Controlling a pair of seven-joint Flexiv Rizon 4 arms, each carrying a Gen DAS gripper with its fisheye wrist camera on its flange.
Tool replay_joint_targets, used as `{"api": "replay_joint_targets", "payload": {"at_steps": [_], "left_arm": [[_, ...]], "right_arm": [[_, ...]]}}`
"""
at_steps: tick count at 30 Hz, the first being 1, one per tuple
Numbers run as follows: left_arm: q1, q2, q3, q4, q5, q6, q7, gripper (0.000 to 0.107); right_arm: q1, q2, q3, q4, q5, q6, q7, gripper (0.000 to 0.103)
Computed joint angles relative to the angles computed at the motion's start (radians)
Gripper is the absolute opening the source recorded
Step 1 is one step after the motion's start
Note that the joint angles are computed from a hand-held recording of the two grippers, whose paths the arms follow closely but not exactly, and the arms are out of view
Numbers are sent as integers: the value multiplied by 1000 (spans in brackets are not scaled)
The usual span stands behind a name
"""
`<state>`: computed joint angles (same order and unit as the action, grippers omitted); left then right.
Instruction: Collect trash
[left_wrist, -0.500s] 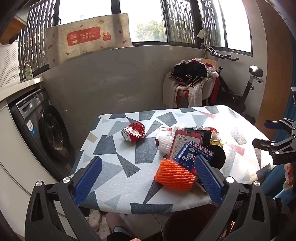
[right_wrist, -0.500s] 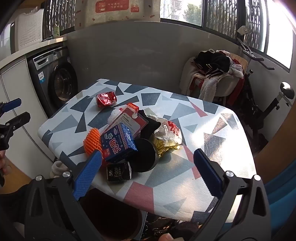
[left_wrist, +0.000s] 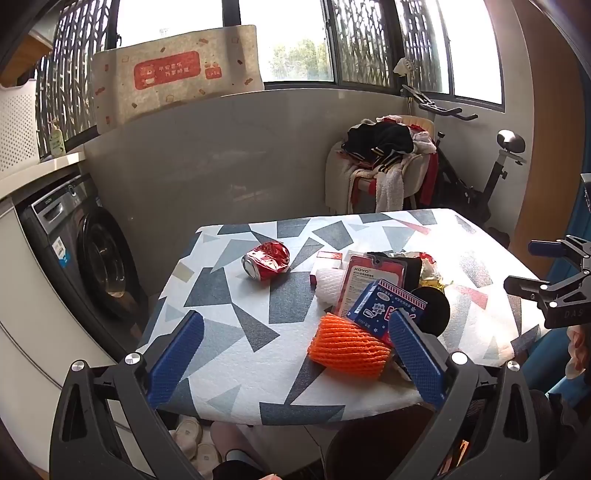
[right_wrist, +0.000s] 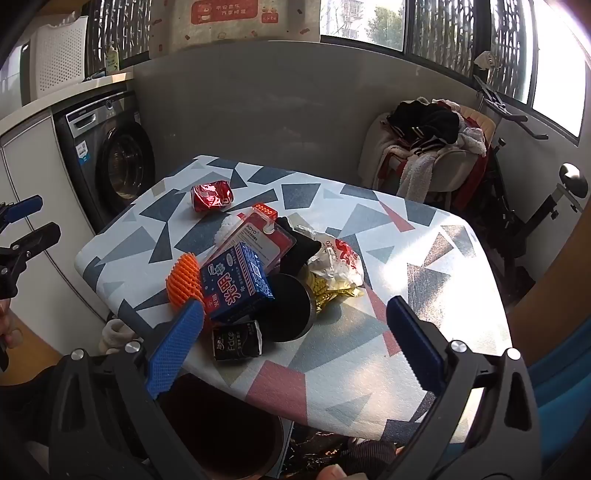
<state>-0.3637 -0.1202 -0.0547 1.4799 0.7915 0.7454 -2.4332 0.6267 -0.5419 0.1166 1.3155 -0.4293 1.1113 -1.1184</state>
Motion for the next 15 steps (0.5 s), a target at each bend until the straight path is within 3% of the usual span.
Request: {"api": "replay_joint_targets", "payload": {"at_steps": [15], "left_arm": [[7,2,2,10,-19,26,8,98]], "right_arm": [[0,0,0,3,1,-1,-1,97]]}}
